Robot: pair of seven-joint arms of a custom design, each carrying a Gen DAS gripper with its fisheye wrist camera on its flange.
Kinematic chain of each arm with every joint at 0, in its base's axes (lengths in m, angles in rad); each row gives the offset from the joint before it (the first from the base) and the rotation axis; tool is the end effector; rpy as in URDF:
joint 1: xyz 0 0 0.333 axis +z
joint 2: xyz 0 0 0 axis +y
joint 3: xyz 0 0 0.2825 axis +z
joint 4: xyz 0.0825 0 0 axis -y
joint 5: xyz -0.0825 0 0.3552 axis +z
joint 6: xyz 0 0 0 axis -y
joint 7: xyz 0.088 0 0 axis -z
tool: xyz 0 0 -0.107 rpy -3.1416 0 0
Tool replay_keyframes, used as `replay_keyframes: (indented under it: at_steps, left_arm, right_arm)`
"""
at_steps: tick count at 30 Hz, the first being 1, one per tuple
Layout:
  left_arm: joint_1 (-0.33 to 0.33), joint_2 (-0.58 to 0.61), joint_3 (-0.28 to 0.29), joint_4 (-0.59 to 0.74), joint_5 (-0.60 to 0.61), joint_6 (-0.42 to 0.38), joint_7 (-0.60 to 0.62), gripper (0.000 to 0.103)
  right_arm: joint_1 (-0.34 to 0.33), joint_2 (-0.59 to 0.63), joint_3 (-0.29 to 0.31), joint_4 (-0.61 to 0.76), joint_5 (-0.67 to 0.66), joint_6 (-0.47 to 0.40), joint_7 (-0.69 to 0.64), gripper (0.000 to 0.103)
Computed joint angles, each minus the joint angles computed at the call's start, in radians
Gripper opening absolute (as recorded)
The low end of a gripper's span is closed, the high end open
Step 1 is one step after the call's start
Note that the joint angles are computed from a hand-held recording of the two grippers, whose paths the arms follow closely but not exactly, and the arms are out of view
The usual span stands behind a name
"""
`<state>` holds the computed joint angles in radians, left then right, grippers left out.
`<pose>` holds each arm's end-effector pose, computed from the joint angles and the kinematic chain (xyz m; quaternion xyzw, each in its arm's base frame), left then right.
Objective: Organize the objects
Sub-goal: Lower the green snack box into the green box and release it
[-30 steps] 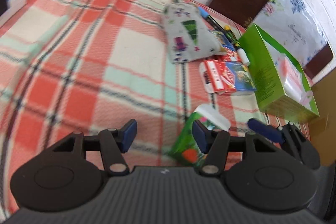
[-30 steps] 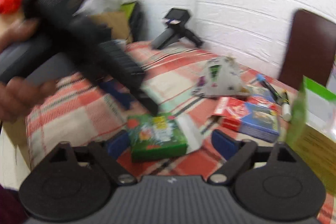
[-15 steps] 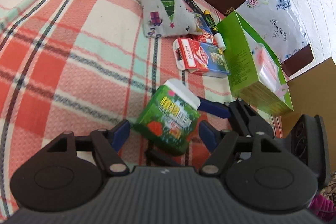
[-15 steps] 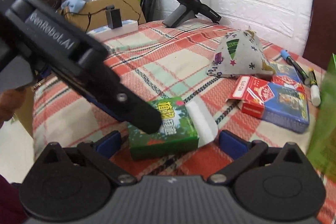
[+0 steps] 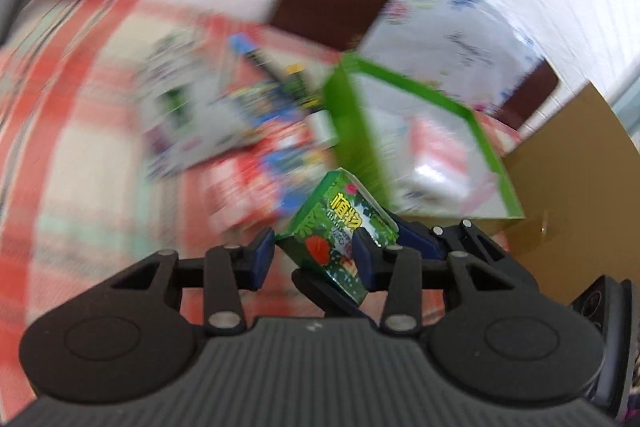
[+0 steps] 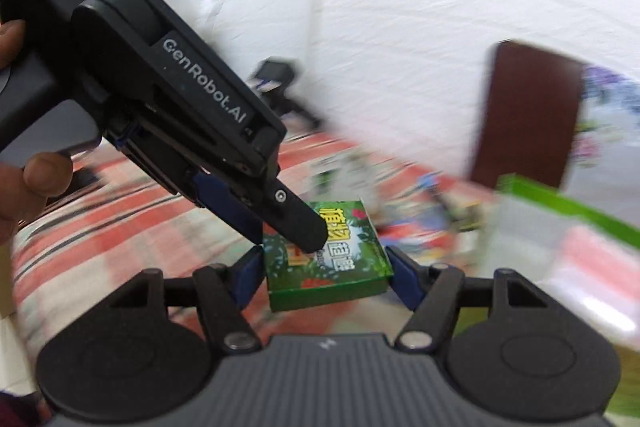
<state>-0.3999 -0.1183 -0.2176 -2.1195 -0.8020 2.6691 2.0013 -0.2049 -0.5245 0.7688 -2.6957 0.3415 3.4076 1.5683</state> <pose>0.4487 -0.2971 0.5113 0.4840 -0.7748 0.4065 0.0139 0.3617 0.2100 0.4800 -0.6808 0.4865 -0.3636 0.4095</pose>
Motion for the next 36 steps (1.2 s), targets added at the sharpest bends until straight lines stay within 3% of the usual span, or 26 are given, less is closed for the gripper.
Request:
replay_keyframes:
  at_steps: [4, 9, 11, 14, 15, 17, 21, 25, 27, 30, 32, 36]
  left_arm:
    - [-0.032, 0.134, -0.065, 0.182, 0.092, 0.011, -0.003, 0.045]
    - [-0.075, 0.352, -0.154, 0.449, 0.309, -0.002, -0.085, 0.045]
    - [-0.106, 0.441, -0.168, 0.558, 0.412, -0.027, -0.139, 0.052]
    - [-0.175, 0.519, -0.135, 0.632, 0.596, 0.010, -0.253, 0.055]
    - [-0.204, 0.529, -0.105, 0.635, 0.672, 0.031, -0.307, 0.055]
    - [-0.256, 0.534, -0.037, 0.627, 0.815, 0.055, -0.431, 0.055]
    - [-0.238, 0.512, -0.019, 0.586, 0.912, 0.056, -0.540, 0.055]
    - [-0.146, 0.434, -0.075, 0.477, 0.889, 0.093, -0.564, 0.060]
    - [-0.073, 0.374, -0.129, 0.388, 0.821, 0.130, -0.537, 0.060]
    - [-0.015, 0.301, -0.152, 0.283, 0.767, 0.177, -0.532, 0.061]
    - [0.020, 0.239, -0.156, 0.199, 0.711, 0.209, -0.509, 0.061]
    - [0.044, 0.122, -0.103, 0.036, 0.722, 0.271, -0.548, 0.061]
  right_arm:
    - [-0.135, -0.123, 0.057, -0.056, 0.066, 0.015, 0.059, 0.066]
    - [-0.266, -0.226, 0.069, -0.125, 0.118, 0.020, 0.156, 0.066]
    - [-0.303, -0.257, 0.058, -0.152, 0.123, 0.003, 0.185, 0.066]
    - [-0.481, -0.340, 0.177, -0.133, 0.130, -0.112, 0.267, 0.071]
    - [-0.507, -0.344, 0.186, -0.127, 0.119, -0.138, 0.283, 0.080]
    - [-0.485, -0.335, 0.154, -0.149, 0.107, -0.124, 0.306, 0.084]
    - [-0.464, -0.345, 0.143, -0.172, 0.069, -0.107, 0.354, 0.085]
    - [-0.470, -0.389, 0.168, -0.168, 0.024, -0.123, 0.405, 0.089]
    - [-0.538, -0.440, 0.223, -0.148, -0.016, -0.168, 0.423, 0.091]
    - [-0.610, -0.506, 0.266, -0.117, -0.058, -0.275, 0.474, 0.091]
    - [-0.573, -0.502, 0.226, -0.125, -0.065, -0.278, 0.497, 0.090]
    - [-0.425, -0.457, 0.133, -0.156, -0.099, -0.144, 0.504, 0.090]
